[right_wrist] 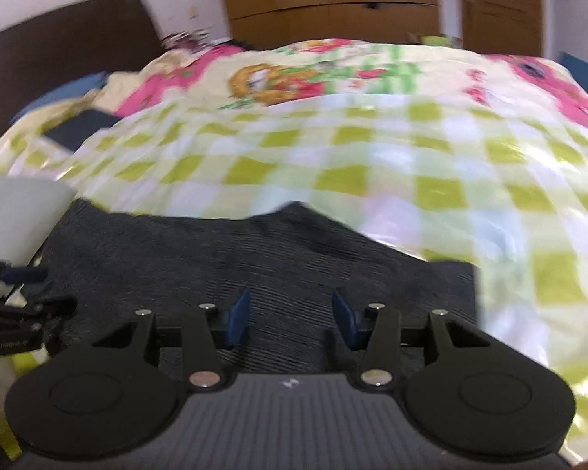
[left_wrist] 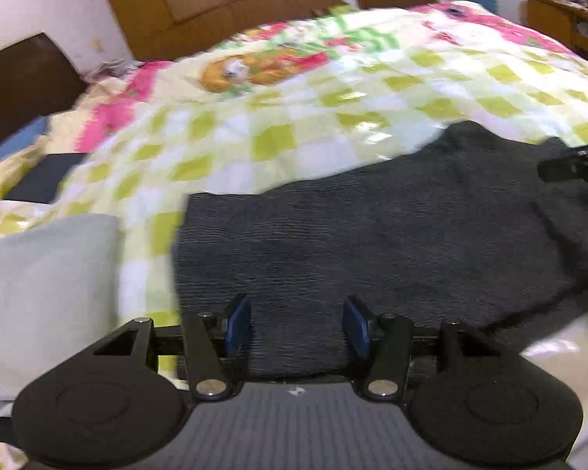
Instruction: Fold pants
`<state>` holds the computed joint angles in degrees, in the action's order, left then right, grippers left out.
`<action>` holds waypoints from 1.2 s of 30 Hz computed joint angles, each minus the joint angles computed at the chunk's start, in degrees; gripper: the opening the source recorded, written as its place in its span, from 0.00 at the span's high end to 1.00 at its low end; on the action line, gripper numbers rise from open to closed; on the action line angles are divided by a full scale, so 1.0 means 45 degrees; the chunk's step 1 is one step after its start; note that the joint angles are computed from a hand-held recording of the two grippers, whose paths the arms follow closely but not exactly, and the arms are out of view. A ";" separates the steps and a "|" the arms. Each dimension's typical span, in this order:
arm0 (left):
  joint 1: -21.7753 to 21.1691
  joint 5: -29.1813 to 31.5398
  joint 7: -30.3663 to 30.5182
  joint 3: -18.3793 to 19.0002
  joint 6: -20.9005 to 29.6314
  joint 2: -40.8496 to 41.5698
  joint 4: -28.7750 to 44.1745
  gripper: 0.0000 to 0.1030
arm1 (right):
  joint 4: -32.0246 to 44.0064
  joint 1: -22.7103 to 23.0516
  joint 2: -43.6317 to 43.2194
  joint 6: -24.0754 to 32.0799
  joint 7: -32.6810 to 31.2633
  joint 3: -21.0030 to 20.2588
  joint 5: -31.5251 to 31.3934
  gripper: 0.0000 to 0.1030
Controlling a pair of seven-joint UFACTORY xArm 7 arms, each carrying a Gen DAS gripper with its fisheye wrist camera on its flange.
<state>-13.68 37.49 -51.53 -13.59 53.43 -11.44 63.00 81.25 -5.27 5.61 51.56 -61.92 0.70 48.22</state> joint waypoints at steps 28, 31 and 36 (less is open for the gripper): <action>-0.1496 0.0799 0.0910 0.0403 -0.0142 0.2479 0.2644 0.36 | 1.2067 -0.4820 0.9123 1.0757 0.6810 0.1894 -0.0112 0.49; -0.1640 0.0755 0.1087 0.0539 -0.0367 0.2874 0.2986 0.36 | 1.3656 -0.4787 1.0445 1.1181 0.8382 0.2725 0.0068 0.49; -0.2006 0.0392 0.1518 0.0780 -0.0012 0.3738 0.3773 0.36 | 1.1727 -0.4283 0.9428 0.9779 0.8097 0.2891 -0.0068 0.83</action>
